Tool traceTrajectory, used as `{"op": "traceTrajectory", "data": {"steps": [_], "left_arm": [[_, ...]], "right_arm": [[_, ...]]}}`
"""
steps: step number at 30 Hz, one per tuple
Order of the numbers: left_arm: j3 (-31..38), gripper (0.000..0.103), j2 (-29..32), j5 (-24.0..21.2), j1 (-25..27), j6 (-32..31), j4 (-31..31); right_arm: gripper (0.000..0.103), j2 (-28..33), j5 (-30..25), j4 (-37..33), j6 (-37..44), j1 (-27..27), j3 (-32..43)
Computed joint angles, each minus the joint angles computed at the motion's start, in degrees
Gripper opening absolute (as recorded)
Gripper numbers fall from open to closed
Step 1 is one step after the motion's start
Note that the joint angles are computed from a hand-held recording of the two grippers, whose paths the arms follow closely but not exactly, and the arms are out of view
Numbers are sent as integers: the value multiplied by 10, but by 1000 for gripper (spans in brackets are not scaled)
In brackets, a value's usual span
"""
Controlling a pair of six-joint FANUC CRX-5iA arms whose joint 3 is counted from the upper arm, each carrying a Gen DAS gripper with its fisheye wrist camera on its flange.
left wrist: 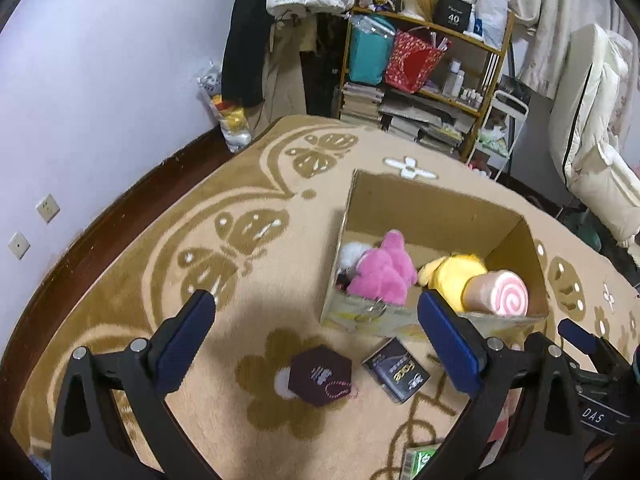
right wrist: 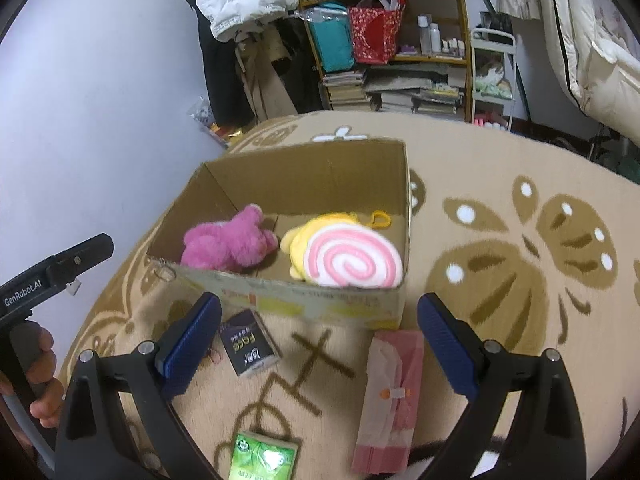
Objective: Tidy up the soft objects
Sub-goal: 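Move left tool to dark hexagonal badge while right tool moves to pink wrapped package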
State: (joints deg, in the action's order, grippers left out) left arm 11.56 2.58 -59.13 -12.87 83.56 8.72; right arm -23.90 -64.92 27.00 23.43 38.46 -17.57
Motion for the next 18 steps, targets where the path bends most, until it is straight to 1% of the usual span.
{"op": "traceTrajectory", "data": {"steps": [2,6,10,14,18], "left_arm": [[-4,100,-1,-3,0,1,-9],[-11,100,2,-25,3,-2,-4],[-15,100,5,-40,1,1,-14],[-10,100,17,-60,-1,10,-27],[-12,100,20,-57,-8,11,-47]], "right_arm": [[103,-2,-5,-5,-6,4,-4],[103,-2,-17,-19,-7,6,-7],[103,-4,-24,-36,-13,4,-10],[103,-1,-31,-53,-17,-2,-11],[103,4,-34,-73,-13,-12,-14]]}}
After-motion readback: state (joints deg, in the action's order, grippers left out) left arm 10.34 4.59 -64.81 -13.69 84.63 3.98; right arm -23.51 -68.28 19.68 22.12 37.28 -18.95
